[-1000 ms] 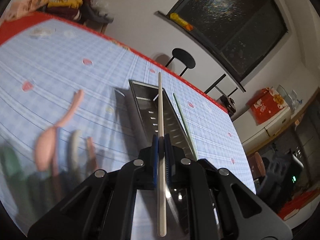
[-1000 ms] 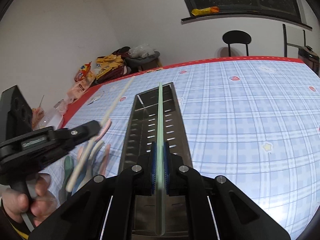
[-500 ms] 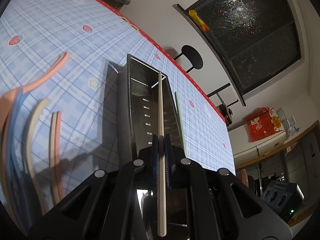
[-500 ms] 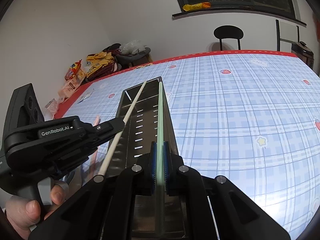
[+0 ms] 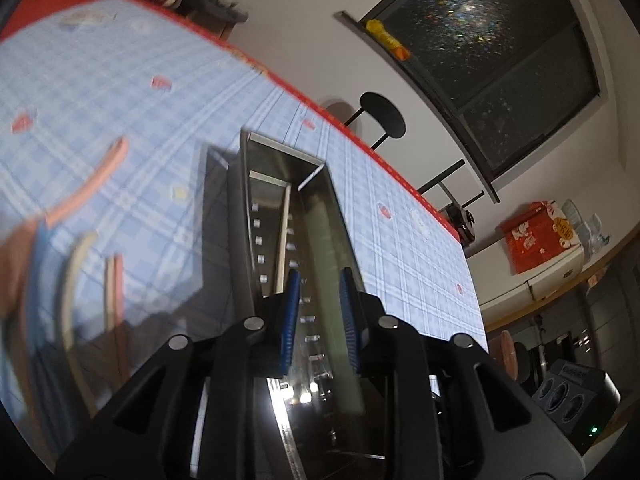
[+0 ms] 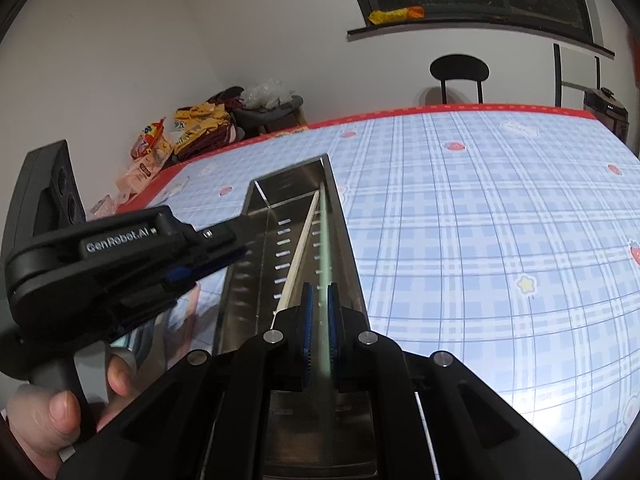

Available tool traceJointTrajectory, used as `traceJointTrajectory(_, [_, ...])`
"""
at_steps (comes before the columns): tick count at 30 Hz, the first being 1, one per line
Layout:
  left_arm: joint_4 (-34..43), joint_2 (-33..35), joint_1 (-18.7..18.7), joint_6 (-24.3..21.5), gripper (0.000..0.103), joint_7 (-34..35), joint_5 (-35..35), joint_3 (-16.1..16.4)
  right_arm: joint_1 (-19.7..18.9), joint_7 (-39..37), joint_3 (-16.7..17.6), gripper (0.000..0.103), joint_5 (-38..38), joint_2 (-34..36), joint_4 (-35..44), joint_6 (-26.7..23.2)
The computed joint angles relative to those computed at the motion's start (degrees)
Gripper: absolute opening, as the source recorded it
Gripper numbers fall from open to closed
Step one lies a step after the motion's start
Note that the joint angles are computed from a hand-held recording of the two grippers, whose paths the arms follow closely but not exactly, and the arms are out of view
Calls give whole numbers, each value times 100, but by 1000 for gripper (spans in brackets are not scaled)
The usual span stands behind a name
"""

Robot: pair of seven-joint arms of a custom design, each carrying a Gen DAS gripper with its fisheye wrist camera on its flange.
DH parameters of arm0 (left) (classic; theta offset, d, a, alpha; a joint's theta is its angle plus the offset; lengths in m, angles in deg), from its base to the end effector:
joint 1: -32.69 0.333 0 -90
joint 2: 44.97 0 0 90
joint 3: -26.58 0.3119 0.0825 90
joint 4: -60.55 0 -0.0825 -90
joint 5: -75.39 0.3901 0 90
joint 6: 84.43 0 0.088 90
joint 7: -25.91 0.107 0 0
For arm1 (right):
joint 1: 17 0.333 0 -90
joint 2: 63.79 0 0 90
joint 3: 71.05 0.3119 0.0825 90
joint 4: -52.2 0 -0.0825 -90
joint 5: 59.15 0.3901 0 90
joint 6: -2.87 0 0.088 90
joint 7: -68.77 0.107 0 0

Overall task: Organize utensils
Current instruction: 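Carry both chopsticks into the steel tray and lower them in, then open both grippers and lift away from the tray, then grasp the pink chopstick with the right gripper while the left gripper approaches the mint spoon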

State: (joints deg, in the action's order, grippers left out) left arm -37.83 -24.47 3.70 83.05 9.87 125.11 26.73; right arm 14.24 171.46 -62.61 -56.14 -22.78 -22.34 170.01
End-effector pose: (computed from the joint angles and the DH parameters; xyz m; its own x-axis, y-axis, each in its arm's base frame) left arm 0.5862 -0.3777 0.4559 0.2461 -0.7495 0.6146 -0.5893 -0.6191 -0.5190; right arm 0.6351 0.4741 0.4263 0.4478 -0.8384 -0.3107 -0.6805 -0.0942 -0.7266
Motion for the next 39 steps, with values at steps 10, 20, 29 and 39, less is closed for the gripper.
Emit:
traceJointTrajectory(10, [-855,-1239,112,-1060,67,-169,1423,-243,418,514,-600,76,-385,-427,-645,756])
traceJointTrajectory(20, [-2240,-2778,588,-2278,97,601,1671,-1027,1123,1411,-1444,97,-1029,-586,-959,1250])
traceJointTrajectory(29, [-3944,-4298,1071,-2376,97,601,1555,-1613,1291,1195,-1170,97,-992,-1246,-2003,1673])
traceJointTrajectory(39, [-4602,-4308,1874,-676,97,1379,1691,-1564,2298,2215,-2021,83,-1468,-1411,-2315,1099])
